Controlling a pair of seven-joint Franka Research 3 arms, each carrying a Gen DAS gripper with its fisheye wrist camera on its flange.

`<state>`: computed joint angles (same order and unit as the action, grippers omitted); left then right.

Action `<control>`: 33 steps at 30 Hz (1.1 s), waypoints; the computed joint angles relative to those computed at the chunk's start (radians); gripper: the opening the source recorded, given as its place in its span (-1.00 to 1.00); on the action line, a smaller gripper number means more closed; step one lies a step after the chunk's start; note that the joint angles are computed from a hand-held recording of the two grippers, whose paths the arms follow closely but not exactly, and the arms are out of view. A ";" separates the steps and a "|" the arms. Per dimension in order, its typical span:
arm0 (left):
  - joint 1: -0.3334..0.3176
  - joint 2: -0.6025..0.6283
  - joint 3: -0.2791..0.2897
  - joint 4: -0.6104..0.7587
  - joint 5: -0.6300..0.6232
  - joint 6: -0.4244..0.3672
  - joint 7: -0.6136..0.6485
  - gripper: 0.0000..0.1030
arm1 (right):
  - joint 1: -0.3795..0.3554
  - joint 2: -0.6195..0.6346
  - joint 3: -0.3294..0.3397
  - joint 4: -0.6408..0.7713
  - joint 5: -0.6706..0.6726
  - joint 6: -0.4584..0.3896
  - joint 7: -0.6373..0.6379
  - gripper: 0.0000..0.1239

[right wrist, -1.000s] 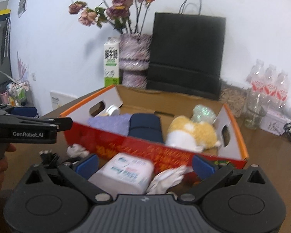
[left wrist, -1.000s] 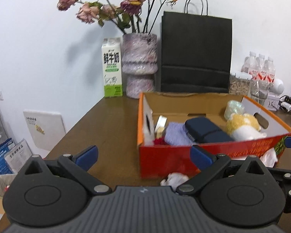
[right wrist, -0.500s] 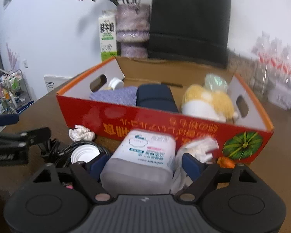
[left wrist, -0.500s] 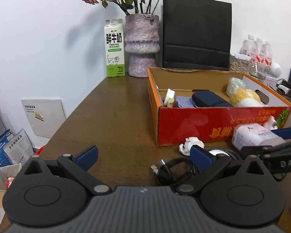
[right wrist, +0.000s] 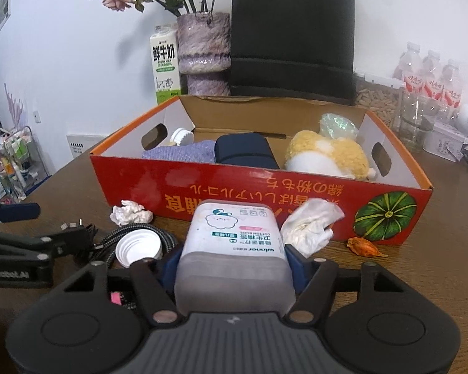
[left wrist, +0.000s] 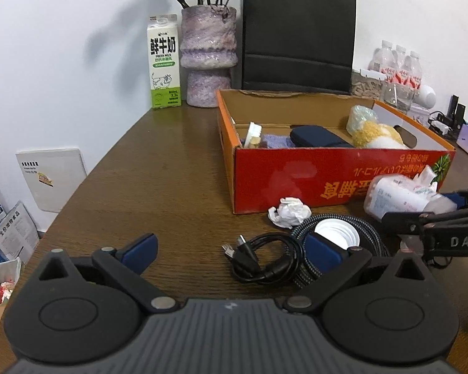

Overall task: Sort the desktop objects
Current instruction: 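Grasp the black cable with the left gripper while the right grasps the white wipe pack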

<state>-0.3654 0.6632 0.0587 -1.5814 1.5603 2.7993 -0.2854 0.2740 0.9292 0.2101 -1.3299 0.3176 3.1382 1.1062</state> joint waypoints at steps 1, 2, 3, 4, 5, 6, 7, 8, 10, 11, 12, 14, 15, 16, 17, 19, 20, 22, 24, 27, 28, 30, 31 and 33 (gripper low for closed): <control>0.004 0.005 -0.004 0.005 -0.012 0.002 0.014 1.00 | -0.007 -0.005 0.010 -0.012 0.000 0.015 -0.007 0.06; 0.007 0.010 -0.006 0.009 -0.027 0.006 0.029 1.00 | -0.015 -0.008 0.022 -0.022 -0.001 0.029 -0.015 0.06; 0.008 0.014 -0.006 0.013 -0.039 0.010 0.041 1.00 | -0.024 -0.012 0.034 -0.033 -0.003 0.043 -0.024 0.06; 0.008 0.018 -0.004 0.016 -0.047 0.016 0.046 1.00 | -0.027 -0.013 0.040 -0.039 -0.005 0.053 -0.027 0.06; 0.009 0.021 -0.001 0.019 -0.054 0.024 0.051 0.99 | -0.035 -0.016 0.052 -0.048 -0.008 0.064 -0.034 0.06; 0.009 0.024 0.002 0.020 -0.060 0.033 0.055 0.99 | -0.044 -0.018 0.063 -0.056 -0.011 0.075 -0.040 0.06; 0.009 0.027 0.004 0.022 -0.068 0.041 0.061 0.98 | -0.051 -0.022 0.073 -0.067 -0.014 0.084 -0.045 0.06; 0.009 0.030 0.005 0.024 -0.079 0.048 0.071 0.98 | -0.059 -0.025 0.083 -0.076 -0.017 0.092 -0.048 0.06; 0.008 0.036 0.009 0.029 -0.102 0.059 0.091 0.87 | -0.076 -0.029 0.104 -0.091 -0.024 0.104 -0.055 0.06; 0.008 0.039 0.011 0.030 -0.115 0.068 0.101 0.83 | -0.082 -0.032 0.110 -0.098 -0.027 0.108 -0.056 0.06; 0.010 0.041 0.013 0.031 -0.128 0.079 0.110 0.72 | -0.085 -0.035 0.113 -0.105 -0.029 0.114 -0.056 0.06; 0.010 0.045 0.022 0.032 -0.146 0.111 0.112 0.58 | -0.097 -0.040 0.127 -0.120 -0.035 0.123 -0.056 0.06; 0.001 0.045 0.033 0.032 -0.145 0.111 0.108 0.53 | -0.103 -0.043 0.132 -0.128 -0.038 0.129 -0.056 0.06; -0.007 0.045 0.042 0.031 -0.141 0.116 0.099 0.39 | -0.106 -0.045 0.136 -0.135 -0.041 0.134 -0.054 0.06; -0.014 0.044 0.053 0.030 -0.127 0.124 0.079 0.30 | -0.112 -0.048 0.141 -0.141 -0.045 0.136 -0.053 0.06; -0.022 0.041 0.059 0.027 -0.119 0.120 0.062 0.20 | -0.118 -0.050 0.146 -0.148 -0.053 0.142 -0.049 0.06; -0.023 0.041 0.061 0.027 -0.115 0.121 0.058 0.18 | -0.122 -0.053 0.151 -0.157 -0.057 0.149 -0.048 0.06; -0.023 0.041 0.059 0.028 -0.114 0.119 0.052 0.13 | -0.129 -0.059 0.156 -0.171 -0.066 0.162 -0.044 0.06; -0.026 0.038 0.061 0.026 -0.105 0.116 0.040 0.12 | -0.138 -0.064 0.163 -0.184 -0.076 0.174 -0.038 0.06; -0.029 0.034 0.059 0.022 -0.090 0.106 0.022 0.12 | -0.150 -0.071 0.172 -0.202 -0.094 0.188 -0.026 0.06; -0.027 0.033 0.056 0.021 -0.088 0.103 0.020 0.12 | -0.152 -0.073 0.174 -0.206 -0.100 0.188 -0.021 0.06; -0.023 0.033 0.049 0.020 -0.093 0.097 0.027 0.12 | -0.149 -0.075 0.167 -0.210 -0.108 0.186 -0.013 0.06; -0.023 0.032 0.047 0.018 -0.093 0.094 0.028 0.12 | -0.142 -0.075 0.158 -0.209 -0.112 0.180 -0.010 0.06; -0.025 0.029 0.046 0.014 -0.089 0.088 0.023 0.12 | -0.122 -0.072 0.134 -0.202 -0.114 0.171 -0.006 0.06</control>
